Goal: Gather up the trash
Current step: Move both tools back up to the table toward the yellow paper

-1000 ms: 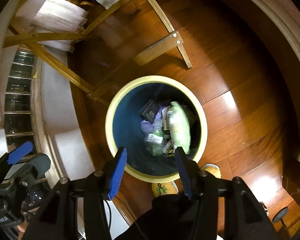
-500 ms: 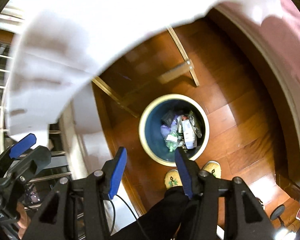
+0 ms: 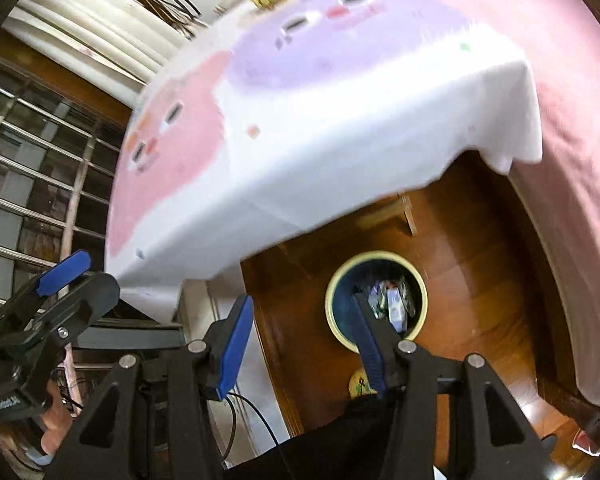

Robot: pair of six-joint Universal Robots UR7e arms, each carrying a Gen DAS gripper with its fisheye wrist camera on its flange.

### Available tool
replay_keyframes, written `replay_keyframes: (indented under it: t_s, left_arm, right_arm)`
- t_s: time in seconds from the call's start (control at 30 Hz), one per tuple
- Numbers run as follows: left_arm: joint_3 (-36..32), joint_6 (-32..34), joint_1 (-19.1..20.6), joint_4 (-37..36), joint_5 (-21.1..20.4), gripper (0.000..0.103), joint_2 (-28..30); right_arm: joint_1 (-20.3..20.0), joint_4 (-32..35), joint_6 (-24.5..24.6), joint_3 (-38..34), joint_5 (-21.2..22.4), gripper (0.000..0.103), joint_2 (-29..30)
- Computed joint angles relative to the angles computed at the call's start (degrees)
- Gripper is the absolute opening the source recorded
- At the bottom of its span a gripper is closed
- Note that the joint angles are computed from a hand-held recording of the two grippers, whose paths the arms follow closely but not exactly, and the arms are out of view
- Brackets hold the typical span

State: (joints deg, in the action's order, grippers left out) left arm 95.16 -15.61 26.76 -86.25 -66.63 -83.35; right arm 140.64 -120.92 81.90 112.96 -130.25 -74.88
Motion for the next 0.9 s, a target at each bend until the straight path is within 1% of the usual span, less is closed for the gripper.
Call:
replay_keyframes:
  t_s: [0.1,0.27,0.4,0.53,0.63,0.73,0.83,0.9]
  left_arm:
    - [-2.9,2.1,0.0,-0.5,0.7,0.094,1.1]
    - [-6.1,5.7,0.3,-2.3,2.9,0.094,2.9]
    - [-8.7,7.5,1.0,-5.0,4.3,0.094,5.1]
    - [-12.5,8.7,2.1,-7.2,4.6,0.094,8.3]
    - [-15.1,9.4,2.8,-9.1,5.2,0.094,11.2]
    - [-18.2,9.5,3.6,-10.8,5.6,0.094,14.7]
    - [-21.8,9.6,4.4,-12.3,6.6,0.094,19.3]
    - [-24.0,9.5,4.8,-13.2,7.3,0.094,22.2]
  right_arm:
    - [0.8,2.5,-0.8,-3.3,-2.1,0.050,0.8]
    - [0.7,6.2,-3.3,-8.0,-5.3,0.050,2.0]
    - [-0.1,6.6,-5.4,-9.8,-7.6,0.050,2.0]
    - [-1.6,5.2,-9.3,-11.4,-9.3,0.050,2.0]
    - [-3.2,3.8,-13.2,-12.5,-10.6,0.050,1.8]
    - [-5.3,1.7,-18.2,-13.2,-11.7,0.050,1.0]
    - [-8.3,-1.9,-24.8,-13.5,-11.8,0.050,-0.1]
    - [-10.8,-4.8,-30.2,-13.6,-11.2,0.050,-1.0]
